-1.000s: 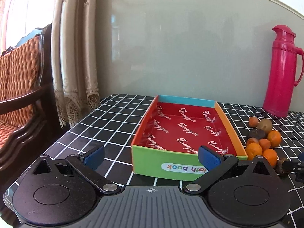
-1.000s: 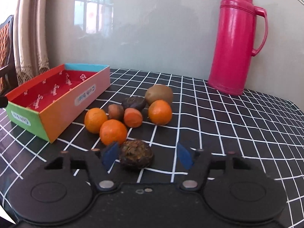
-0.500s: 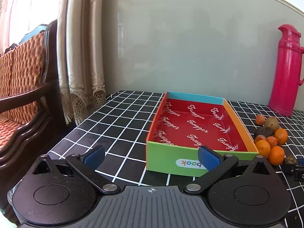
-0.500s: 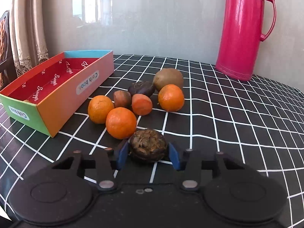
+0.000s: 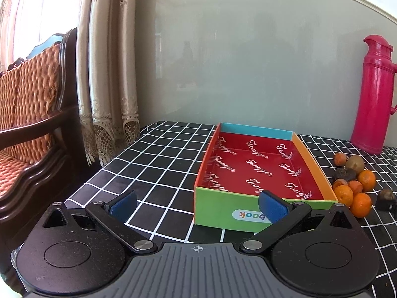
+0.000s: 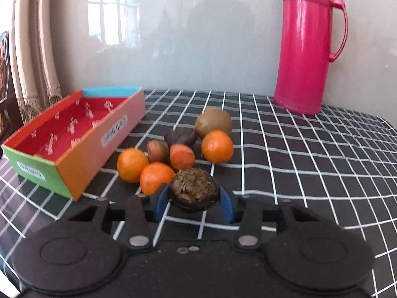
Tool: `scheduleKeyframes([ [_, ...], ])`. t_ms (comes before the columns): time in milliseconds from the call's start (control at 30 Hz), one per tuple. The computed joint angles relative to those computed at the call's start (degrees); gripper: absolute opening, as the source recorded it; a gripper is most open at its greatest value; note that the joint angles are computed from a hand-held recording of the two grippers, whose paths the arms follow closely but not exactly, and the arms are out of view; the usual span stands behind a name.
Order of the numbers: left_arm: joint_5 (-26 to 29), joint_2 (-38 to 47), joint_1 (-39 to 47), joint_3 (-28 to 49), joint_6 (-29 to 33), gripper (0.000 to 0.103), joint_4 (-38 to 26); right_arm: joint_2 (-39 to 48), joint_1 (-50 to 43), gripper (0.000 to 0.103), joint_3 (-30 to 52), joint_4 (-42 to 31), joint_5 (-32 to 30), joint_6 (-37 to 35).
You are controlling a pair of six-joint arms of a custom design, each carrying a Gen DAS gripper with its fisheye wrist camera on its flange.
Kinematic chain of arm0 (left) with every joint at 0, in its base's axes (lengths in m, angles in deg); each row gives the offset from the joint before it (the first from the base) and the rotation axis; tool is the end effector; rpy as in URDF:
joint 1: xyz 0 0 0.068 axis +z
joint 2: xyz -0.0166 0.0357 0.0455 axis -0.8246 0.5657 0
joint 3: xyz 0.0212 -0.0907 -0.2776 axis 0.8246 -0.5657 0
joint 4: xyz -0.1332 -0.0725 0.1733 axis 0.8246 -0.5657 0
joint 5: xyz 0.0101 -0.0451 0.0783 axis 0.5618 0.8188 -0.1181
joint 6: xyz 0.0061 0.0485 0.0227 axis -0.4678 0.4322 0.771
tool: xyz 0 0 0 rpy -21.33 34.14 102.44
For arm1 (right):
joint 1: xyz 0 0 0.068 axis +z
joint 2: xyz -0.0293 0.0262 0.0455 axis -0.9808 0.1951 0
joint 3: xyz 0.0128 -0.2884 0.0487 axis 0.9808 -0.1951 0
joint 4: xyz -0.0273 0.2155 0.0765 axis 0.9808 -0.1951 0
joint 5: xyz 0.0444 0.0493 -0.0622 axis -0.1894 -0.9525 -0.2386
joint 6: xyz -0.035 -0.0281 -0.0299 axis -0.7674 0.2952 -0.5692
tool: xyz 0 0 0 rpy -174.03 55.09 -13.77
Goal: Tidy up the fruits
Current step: 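Close the right gripper on the brown dried fruit, then carry the brown dried fruit over the box and open the right gripper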
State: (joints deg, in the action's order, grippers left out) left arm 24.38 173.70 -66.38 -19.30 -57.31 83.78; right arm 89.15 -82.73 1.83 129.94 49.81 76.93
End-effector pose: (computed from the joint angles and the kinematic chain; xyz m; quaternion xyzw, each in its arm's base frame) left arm 0.2396 -0.0366 0.1495 -0.0338 0.8432 0.0294 0.5358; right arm 0.2414 -0.0142 0.1318 0.0101 0.8807 0.0152 0.4733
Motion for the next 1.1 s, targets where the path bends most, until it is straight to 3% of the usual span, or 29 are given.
scheduleKeyframes([
  [567,5.86,0.34,10.55,-2.06,3.52,0.103,1.47,3.09,13.02,0.043,0.89,11.2,6.67,6.6],
  [800,10.08,1.16,18.7,-3.62,5.5,0.103,3.75,6.39,19.83,0.043,2.32,16.56,10.52,7.51],
  [1100,14.75,2.21,25.74,-3.77,6.04,0.103,4.37,10.9,27.04,0.043,5.87,15.78,13.33,6.45],
])
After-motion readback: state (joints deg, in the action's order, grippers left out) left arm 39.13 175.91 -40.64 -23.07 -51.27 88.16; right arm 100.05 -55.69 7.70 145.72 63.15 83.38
